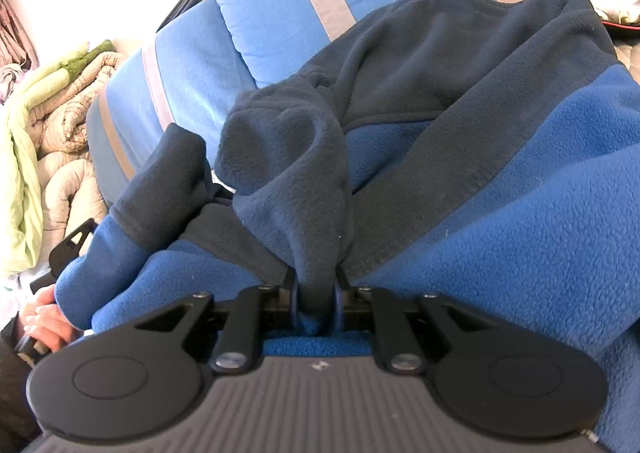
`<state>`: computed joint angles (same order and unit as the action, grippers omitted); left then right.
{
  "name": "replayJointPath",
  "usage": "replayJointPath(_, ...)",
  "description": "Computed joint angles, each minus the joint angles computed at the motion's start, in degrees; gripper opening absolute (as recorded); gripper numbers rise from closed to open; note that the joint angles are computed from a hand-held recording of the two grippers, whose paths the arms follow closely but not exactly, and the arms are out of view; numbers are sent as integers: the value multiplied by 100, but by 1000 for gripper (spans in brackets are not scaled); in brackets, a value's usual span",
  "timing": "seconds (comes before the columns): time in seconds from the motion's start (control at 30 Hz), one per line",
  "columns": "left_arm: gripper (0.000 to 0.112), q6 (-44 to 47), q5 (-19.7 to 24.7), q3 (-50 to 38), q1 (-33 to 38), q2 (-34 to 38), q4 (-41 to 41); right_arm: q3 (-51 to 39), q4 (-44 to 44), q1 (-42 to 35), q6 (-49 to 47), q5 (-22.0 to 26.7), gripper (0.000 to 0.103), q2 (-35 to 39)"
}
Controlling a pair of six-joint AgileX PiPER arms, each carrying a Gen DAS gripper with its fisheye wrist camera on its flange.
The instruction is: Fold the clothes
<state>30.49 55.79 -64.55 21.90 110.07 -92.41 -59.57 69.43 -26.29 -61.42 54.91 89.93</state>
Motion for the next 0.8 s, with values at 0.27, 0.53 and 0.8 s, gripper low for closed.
replayJointPath(0.27, 11, -368, -870, -293, -113, -245, 618, 6, 38, -24, -61, 33, 31, 14)
replayJointPath(0.53, 10, -1495, -931, -2723, 409, -778, 3446, -533, -109, 154, 835, 267, 12, -97)
replayJointPath(0.8, 10, -2583, -890, -5632, 867, -709, 5587, -3152, -1079, 1686, 3216, -193, 90, 527)
